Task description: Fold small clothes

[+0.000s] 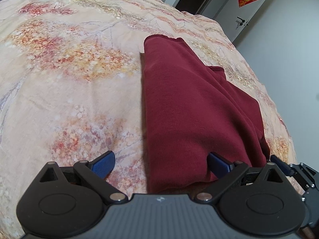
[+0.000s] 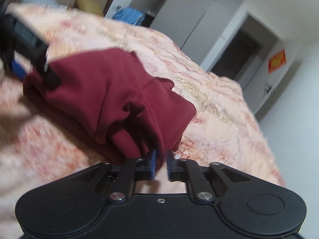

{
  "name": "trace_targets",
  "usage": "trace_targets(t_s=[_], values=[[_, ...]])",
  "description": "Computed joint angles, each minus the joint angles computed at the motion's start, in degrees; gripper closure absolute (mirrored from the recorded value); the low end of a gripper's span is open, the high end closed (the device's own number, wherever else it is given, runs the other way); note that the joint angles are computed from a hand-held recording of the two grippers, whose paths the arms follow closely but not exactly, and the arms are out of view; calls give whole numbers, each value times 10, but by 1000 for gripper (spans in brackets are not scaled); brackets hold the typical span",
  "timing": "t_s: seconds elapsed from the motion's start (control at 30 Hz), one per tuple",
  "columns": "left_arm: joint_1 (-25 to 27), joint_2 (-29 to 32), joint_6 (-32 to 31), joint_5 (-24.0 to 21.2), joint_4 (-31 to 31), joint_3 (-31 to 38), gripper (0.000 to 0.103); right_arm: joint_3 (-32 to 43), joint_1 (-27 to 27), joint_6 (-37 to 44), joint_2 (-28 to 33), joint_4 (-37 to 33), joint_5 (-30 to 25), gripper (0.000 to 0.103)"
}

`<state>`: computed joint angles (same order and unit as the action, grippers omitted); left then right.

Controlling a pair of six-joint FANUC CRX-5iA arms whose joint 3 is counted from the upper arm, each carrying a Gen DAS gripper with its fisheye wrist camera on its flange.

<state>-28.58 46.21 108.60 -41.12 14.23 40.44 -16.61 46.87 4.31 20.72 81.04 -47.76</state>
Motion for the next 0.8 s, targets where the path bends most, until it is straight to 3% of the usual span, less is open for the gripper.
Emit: trace_targets(t_s=[0.1, 0.3, 0.37, 0.47, 0.53, 0.57, 0.6, 0.77, 0.8], values=[[1, -3, -9, 8, 9, -9, 2, -31, -21, -107, -42, 15, 57, 54], [0, -4, -12, 13, 8, -14, 1, -43, -93, -300, -70, 78, 152, 51], [1, -5, -15, 15, 11, -16, 1, -24, -117, -314, -59, 62, 189, 51], [1, -3, -15, 12, 11, -13, 1, 17, -138, -283, -25, 19, 225, 60], [2, -3, -17, 12, 14, -14, 1, 50, -146, -244, 0, -37, 251, 73], [2, -4, -18, 12, 15, -15, 1, 62, -149, -225, 10, -62, 265, 91], [2, -3, -18, 12, 15, -14, 1, 74, -153, -208, 19, -77, 273, 96], [1, 0, -15, 1, 7, -3, 1, 89, -179, -253, 33, 98, 242, 98], [-1, 3, -10, -2, 2, 3, 1, 96, -180, -240, 38, 104, 237, 98]])
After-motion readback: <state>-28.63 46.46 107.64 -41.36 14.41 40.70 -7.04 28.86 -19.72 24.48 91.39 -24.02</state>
